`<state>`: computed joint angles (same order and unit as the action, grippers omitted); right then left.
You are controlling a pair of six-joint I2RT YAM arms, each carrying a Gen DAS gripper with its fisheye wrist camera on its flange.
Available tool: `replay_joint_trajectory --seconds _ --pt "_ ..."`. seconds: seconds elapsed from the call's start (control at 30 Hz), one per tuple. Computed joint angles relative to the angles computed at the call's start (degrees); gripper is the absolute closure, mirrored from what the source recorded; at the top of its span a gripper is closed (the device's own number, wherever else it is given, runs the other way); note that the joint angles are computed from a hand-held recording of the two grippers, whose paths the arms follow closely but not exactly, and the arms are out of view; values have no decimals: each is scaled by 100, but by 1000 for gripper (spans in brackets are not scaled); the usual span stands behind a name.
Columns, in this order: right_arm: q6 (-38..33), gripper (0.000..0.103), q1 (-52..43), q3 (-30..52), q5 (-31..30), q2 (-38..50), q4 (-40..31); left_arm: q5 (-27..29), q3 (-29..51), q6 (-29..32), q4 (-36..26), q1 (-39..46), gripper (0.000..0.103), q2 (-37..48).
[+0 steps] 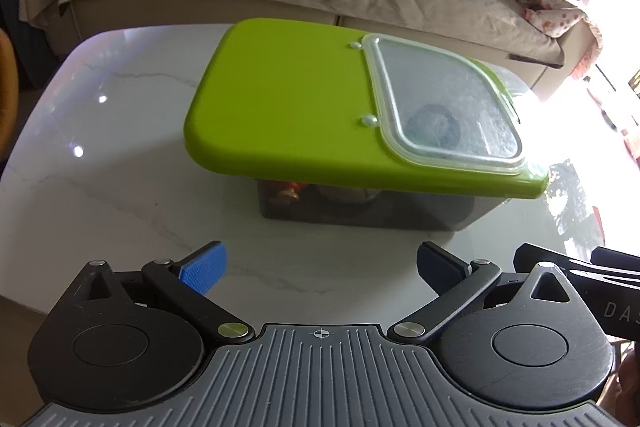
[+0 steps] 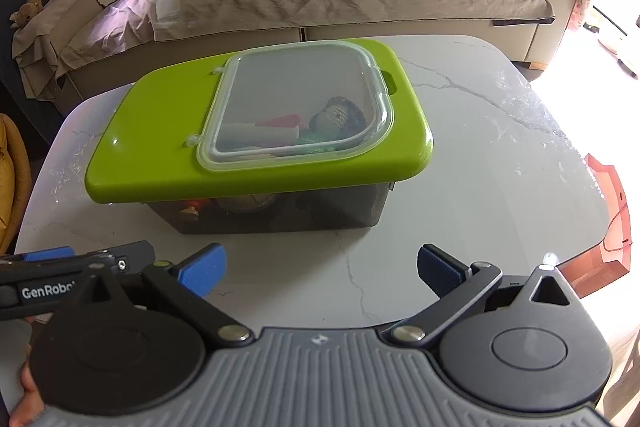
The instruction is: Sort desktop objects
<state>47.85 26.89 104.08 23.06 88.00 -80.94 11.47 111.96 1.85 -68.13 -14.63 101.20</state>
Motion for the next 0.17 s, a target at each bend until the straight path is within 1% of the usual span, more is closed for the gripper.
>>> replay_joint_trajectory --seconds 0.17 --pt "-102 0 177 5 326 -9 41 -321 -269 12 289 -68 0 -232"
